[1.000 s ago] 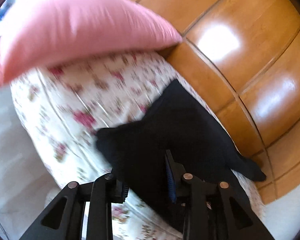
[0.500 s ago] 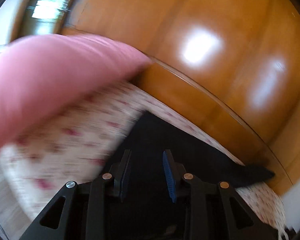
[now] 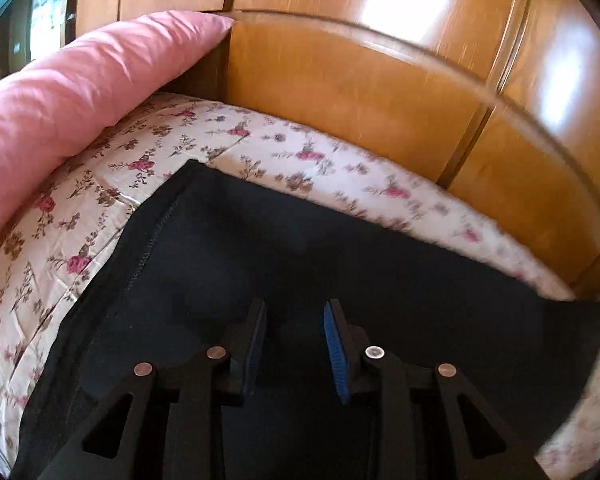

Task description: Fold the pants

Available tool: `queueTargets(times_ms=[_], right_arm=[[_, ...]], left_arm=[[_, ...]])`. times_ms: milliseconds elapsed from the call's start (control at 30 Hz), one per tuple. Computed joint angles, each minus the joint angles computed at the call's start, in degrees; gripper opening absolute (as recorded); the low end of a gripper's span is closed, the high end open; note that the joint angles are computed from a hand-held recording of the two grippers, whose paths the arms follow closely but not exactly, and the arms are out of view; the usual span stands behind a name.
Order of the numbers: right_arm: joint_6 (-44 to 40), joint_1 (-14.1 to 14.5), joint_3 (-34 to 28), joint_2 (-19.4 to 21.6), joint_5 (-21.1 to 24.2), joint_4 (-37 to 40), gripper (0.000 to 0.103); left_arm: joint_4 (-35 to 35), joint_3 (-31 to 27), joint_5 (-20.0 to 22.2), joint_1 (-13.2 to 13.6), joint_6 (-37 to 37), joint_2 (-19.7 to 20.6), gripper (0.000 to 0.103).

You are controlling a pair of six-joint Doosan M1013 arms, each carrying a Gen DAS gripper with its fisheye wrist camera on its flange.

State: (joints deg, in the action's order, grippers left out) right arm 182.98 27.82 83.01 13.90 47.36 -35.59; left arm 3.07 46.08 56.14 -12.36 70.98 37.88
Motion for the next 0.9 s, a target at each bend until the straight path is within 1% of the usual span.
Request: queueTargets(times_ms=[100, 267, 333, 400, 533, 567, 633, 667, 700, 767, 833, 867, 900], right_arm=[[-2.67, -2.01, -1.18, 0.92, -1.64, 4.46, 0.058], [-4.43, -6.55, -2.97, 2.67, -3.23, 8.96, 0.058], [-5.73, -8.82, -3.74, 3.67, -5.09, 11.36, 0.057], [-7.92, -10.93, -5.28, 5.09, -6.13, 13.69, 0.053], [-15.43, -14.25, -9.52, 8.54, -8.06, 18.5, 0.053], [-16.71, -15.04, -11.02, 9.66, -7.83, 19.2, 0.053], [-15.62, -15.91, -12.64, 11.01, -8.17, 17.36, 0.053], [-15.19, -16.33, -13.28, 11.59, -8.55, 16.99, 0.06], [-14.34, -16.78, -13.61, 12.07, -9.88, 16.99, 0.068], [-12.46, -17.39, -13.33, 12.65, -14.51, 17.02, 0.07], [-13.53, -17.9, -14.1, 13.79, -17.36, 19.17, 0.07], [-14.2, -18.05, -14.88, 14.5, -17.94, 19.61, 0.068], [-15.13, -18.1, -15.83, 15.15, -17.64, 20.03, 0.055]], left_arm=[[-0.55, 3.29, -3.74, 0.08, 0.1, -1.33, 0.03], [-3.74, 4.15, -5.21, 0.78, 0.86, -1.59, 0.03], [-3.78, 4.42, -5.66, 0.78, 0.76, -1.7, 0.03], [-2.83, 4.29, -5.69, 0.58, 0.51, -1.63, 0.03], [-1.38, 4.47, -6.11, 0.31, 0.05, -1.64, 0.03], [-1.42, 4.58, -6.28, 0.34, 0.05, -1.67, 0.03], [-2.14, 4.96, -6.89, 0.53, 0.31, -1.81, 0.03], [-2.5, 5.21, -7.31, 0.62, 0.34, -1.91, 0.03], [-2.64, 5.43, -7.65, 0.65, 0.33, -1.99, 0.03], [-2.76, 5.67, -8.07, 0.67, 0.28, -2.07, 0.03], [-2.62, 5.74, -8.31, 0.64, 0.16, -2.07, 0.03], [-2.45, 5.74, -8.35, 0.6, 0.08, -2.05, 0.03], [-2.38, 5.74, -8.41, 0.58, 0.04, -2.04, 0.03]])
